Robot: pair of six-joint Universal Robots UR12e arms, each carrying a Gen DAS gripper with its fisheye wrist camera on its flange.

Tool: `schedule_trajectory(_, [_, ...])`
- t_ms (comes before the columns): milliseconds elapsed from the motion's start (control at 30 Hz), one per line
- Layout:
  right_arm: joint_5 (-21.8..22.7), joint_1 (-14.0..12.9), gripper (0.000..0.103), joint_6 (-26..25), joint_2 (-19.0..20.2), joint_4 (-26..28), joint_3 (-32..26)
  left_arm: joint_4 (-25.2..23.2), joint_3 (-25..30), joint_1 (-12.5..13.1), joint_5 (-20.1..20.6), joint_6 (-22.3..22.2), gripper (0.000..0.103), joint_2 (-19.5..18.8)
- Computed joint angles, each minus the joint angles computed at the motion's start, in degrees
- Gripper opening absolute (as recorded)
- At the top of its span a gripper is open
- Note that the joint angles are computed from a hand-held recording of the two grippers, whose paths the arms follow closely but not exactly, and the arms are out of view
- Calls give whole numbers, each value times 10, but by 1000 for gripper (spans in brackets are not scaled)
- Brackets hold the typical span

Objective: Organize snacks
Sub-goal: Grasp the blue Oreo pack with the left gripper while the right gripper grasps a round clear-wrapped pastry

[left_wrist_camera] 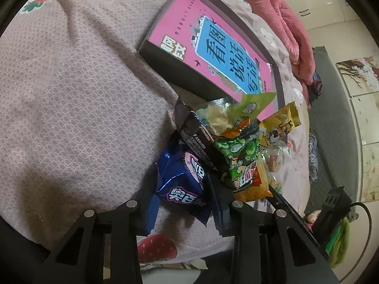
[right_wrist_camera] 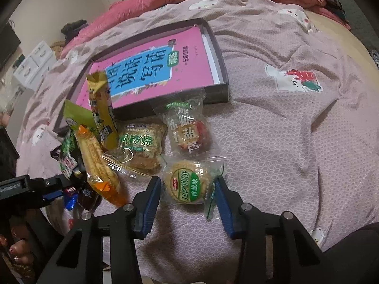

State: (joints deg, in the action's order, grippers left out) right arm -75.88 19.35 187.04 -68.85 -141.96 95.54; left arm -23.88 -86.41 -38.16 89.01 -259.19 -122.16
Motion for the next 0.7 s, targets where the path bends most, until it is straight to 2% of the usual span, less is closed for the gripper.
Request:
schedule_trajectory(300, [11, -11, 46, 39, -17, -57, 25, -18, -7, -2, 21, 8, 32, 13])
schedule_trajectory(500, [0, -6, 46, 29, -20, -78, 27, -37, -13, -6, 51, 10, 29, 25])
schedule_trajectory(700, [-19, 0, 46, 15, -23, -109, 31, -62, -10, -15, 106, 28, 24, 35])
